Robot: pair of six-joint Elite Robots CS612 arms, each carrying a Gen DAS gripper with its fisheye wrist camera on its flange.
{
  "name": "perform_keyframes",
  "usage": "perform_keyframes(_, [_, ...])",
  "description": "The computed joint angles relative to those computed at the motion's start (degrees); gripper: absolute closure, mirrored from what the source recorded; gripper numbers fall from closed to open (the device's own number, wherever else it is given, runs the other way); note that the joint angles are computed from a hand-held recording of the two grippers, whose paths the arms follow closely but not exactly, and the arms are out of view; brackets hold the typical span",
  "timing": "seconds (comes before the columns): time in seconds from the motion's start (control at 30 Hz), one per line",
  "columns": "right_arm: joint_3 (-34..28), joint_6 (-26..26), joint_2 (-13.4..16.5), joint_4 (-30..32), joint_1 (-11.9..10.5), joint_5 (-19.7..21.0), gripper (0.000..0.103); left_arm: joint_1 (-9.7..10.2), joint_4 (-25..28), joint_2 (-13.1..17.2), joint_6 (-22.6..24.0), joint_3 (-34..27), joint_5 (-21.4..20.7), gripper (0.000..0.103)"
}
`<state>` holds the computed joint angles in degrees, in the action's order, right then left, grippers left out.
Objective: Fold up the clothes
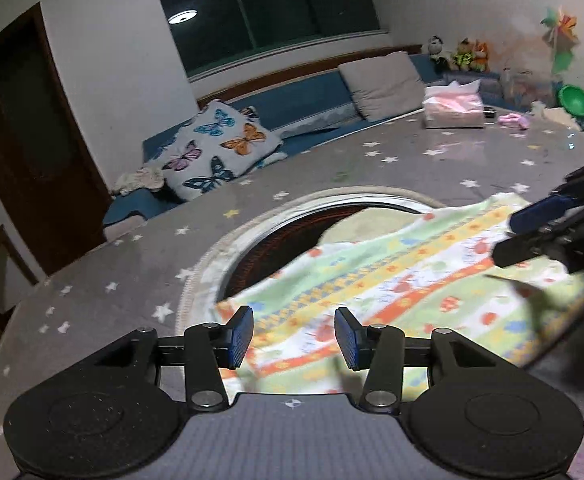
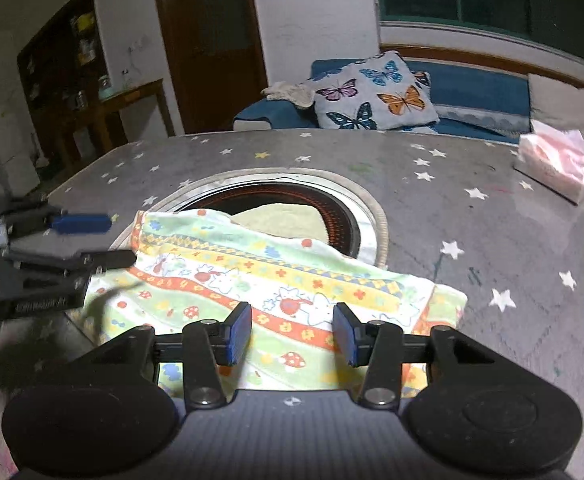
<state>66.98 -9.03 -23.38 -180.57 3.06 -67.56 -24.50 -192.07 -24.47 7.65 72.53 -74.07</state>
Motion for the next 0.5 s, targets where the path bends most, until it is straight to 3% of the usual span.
perform_keyframes(0.13, [-0.5,0.9,0.5,1.7,0.0,-3.0,0.063,0.26,3.5,1.0,-1.8,-1.8,-0.2,0.061])
perform_keyframes(0.27, [-0.4,2.8,0.3,2.2,-0.7,-3.4,0.073,1.15,6.7,1.3,-4.4,-3.0,-1.5,0.062])
perform_keyframes(0.5, [-4.0,4.9,1.8,2.2,-0.3,-2.7,0.072,1.84,9.2,2.6,-6.4,-8.1,-4.3,0.061])
